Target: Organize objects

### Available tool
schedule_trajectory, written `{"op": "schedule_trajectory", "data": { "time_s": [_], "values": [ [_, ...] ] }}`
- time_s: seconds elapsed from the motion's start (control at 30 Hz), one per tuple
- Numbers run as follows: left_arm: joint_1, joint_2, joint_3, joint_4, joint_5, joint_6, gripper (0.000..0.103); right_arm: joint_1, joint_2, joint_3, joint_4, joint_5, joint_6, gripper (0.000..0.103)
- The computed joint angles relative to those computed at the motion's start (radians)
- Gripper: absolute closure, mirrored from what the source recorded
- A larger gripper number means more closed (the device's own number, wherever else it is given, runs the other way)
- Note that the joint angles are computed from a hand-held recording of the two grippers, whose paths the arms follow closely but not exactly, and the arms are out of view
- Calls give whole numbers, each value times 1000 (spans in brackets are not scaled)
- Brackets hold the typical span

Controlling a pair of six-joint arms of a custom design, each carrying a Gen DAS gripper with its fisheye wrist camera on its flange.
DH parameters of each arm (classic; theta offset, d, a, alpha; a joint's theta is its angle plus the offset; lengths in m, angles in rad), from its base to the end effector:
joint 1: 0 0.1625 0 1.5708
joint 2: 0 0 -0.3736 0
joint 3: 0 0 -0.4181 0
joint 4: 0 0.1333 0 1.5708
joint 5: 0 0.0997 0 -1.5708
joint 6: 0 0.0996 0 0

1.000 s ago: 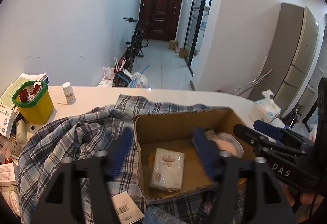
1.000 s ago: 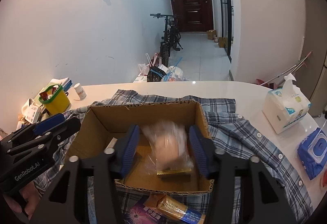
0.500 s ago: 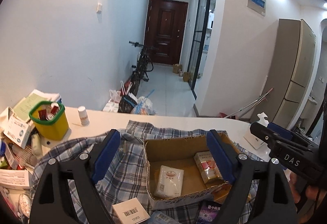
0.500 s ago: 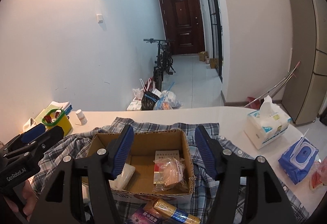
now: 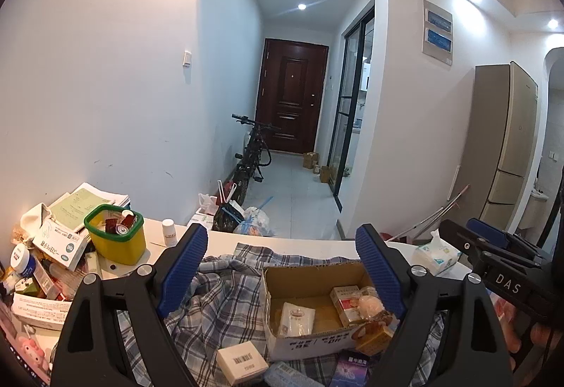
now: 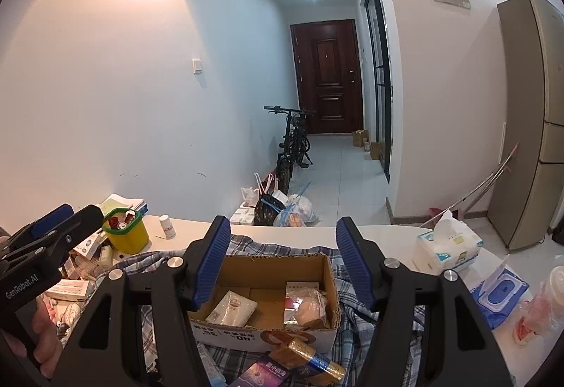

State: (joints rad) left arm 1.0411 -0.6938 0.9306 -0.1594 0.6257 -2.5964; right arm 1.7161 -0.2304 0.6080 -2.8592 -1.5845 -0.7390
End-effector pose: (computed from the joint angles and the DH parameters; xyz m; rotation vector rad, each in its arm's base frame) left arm -0.1913 -0.7503 0.1994 0.1797 1.8743 -1.5683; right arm 0.2597 -0.8637 0.1114 1.1057 -2.3561 1.2136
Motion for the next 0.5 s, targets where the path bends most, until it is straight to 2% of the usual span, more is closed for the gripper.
{"op": "schedule_trajectory", "data": {
  "time_s": [0.27,0.5],
  "values": [
    [-13,-84,179,-90,-37,30,15,-4,-106,214,-109,1,-42,42],
    [-15,-109,262,-138,-67,59,15,-17,-164,334,-178,11,-70,42]
  ]
}}
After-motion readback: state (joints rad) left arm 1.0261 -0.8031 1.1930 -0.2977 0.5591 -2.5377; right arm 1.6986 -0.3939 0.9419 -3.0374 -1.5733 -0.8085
